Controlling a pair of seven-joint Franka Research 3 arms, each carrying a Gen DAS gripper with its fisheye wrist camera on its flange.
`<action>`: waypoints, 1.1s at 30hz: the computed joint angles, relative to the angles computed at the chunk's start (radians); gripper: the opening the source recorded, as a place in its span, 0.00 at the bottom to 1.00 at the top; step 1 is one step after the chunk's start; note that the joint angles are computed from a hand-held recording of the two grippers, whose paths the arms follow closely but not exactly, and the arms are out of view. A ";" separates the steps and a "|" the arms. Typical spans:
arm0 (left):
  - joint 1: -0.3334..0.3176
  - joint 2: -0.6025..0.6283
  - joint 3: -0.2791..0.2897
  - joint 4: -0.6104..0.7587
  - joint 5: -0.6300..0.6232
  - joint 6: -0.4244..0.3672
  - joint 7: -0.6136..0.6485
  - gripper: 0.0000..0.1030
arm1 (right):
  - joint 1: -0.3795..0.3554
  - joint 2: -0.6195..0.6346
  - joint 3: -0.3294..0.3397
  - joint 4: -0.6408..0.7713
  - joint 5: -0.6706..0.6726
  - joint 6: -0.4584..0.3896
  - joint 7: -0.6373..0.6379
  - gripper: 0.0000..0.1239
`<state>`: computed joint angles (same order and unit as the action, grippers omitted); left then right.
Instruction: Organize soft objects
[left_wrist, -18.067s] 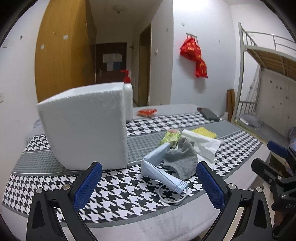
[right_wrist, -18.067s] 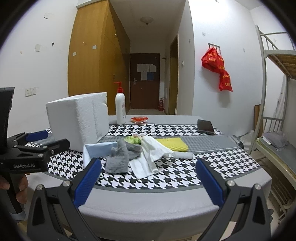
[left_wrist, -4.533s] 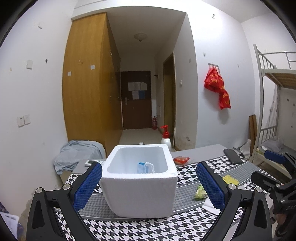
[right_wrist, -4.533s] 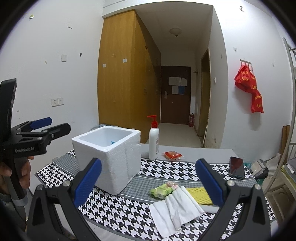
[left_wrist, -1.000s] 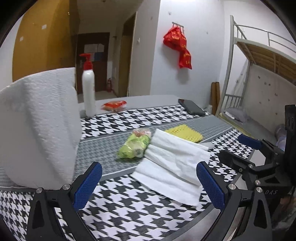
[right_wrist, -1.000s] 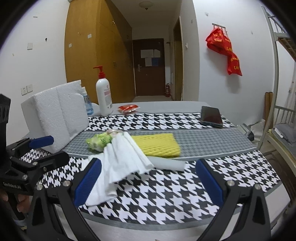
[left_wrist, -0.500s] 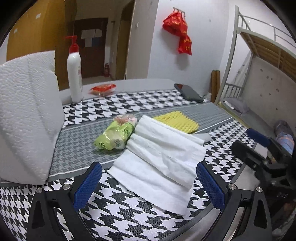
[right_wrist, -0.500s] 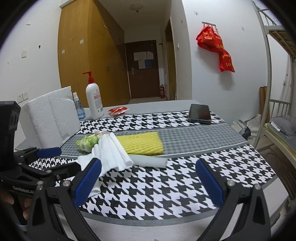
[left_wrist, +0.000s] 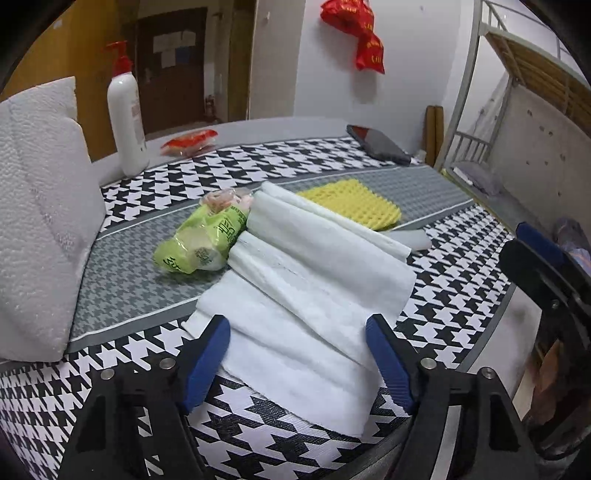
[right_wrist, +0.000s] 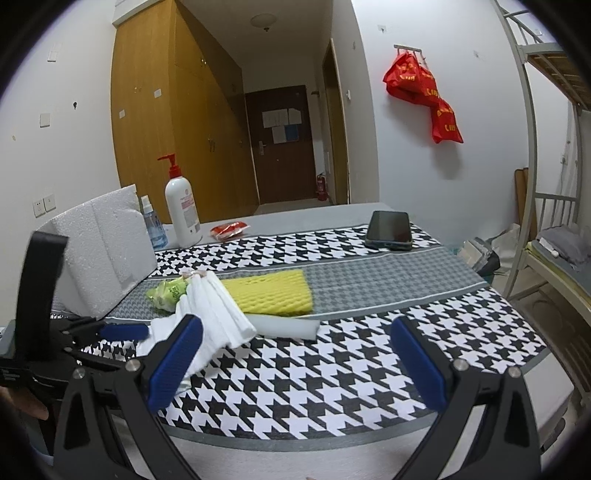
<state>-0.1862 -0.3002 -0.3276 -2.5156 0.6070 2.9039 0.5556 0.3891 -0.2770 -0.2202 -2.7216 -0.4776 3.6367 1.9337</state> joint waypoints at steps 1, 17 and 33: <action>-0.002 0.002 -0.001 0.003 0.000 -0.006 0.004 0.74 | -0.001 0.001 0.001 0.000 0.001 0.001 -0.001 0.83; -0.038 0.001 0.028 0.012 0.000 -0.049 0.084 0.19 | -0.031 -0.021 0.027 -0.023 0.036 0.021 0.005 0.83; -0.012 -0.149 0.021 -0.120 -0.074 0.061 0.185 0.11 | 0.022 -0.068 0.037 -0.044 0.203 -0.037 -0.098 0.83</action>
<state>-0.1985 -0.4496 -0.3061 -2.6361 0.5331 2.9652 0.7408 0.4113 -0.3448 -0.1836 -2.7654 -0.2751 3.5992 1.8356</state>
